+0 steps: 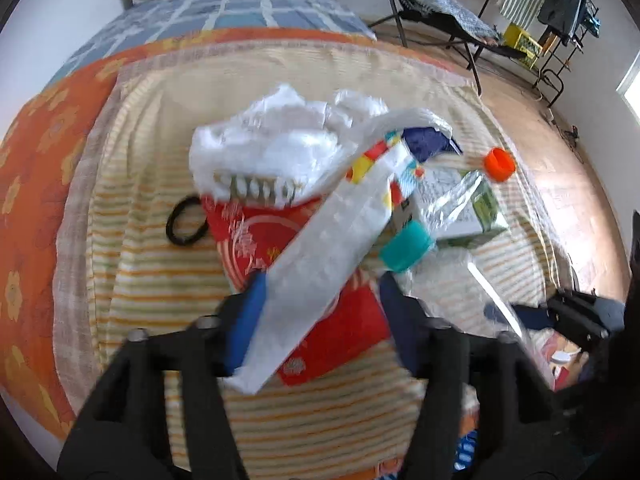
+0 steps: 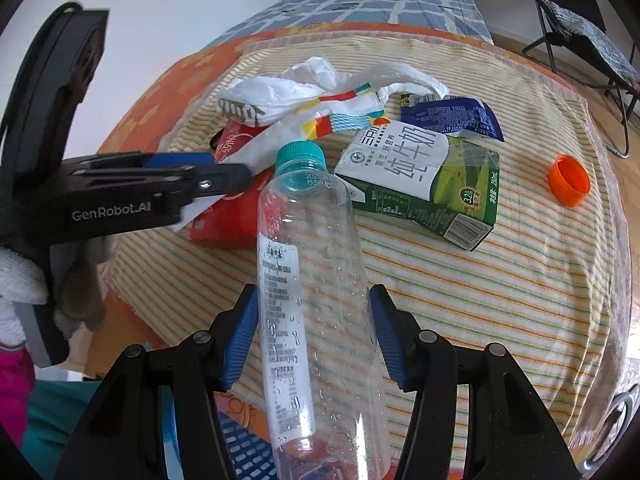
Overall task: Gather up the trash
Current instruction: 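Close left tool on the white paper strip while right tool grasps the clear bottle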
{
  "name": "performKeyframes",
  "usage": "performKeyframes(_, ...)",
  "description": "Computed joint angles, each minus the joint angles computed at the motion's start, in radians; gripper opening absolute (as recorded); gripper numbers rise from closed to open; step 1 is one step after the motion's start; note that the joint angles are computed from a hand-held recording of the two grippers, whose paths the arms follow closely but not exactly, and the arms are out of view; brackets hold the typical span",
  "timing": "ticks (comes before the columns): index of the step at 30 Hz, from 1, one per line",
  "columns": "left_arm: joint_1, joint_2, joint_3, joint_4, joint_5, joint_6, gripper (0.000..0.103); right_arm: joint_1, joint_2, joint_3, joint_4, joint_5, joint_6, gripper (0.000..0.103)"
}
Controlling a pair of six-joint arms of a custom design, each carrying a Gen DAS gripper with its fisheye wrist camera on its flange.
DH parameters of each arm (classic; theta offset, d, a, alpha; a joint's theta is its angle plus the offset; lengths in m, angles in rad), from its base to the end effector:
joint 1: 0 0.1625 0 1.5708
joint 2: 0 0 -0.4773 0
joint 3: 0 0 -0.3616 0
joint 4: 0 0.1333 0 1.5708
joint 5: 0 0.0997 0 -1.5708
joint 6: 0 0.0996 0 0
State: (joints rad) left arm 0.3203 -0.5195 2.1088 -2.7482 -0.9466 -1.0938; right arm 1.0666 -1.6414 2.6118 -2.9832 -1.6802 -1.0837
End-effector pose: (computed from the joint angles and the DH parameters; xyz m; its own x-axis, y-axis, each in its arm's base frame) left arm -0.3826 -0.3287 -0.0761 -0.7880 0.1311 -0.6015 0.3696 0.8821 -0.2920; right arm -0.0392 -0.3245 0.2934 -0.7827 -0.4555 0.4242 -0.5448 0.8309 -0.1130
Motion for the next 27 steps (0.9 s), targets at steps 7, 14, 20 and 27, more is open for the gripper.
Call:
performKeyframes(7,0.049,0.016,-0.010,-0.031,-0.007,-0.011,0.055,-0.008,-0.024,-0.009,0.003,0.001,-0.016,0.055)
performKeyframes(14,0.026,0.011,-0.001,-0.014,-0.005,0.006,0.031,-0.044,-0.054,-0.022,0.030,0.010,-0.041,0.055)
performKeyframes(20,-0.008,-0.003,0.023,-0.044,-0.013,0.000,0.012,-0.081,-0.103,-0.018,0.062,0.049,-0.050,0.055)
performKeyframes(27,-0.065,-0.040,0.058,-0.066,-0.014,-0.027,0.010,-0.130,-0.185,-0.024,0.151,0.118,-0.064,0.055)
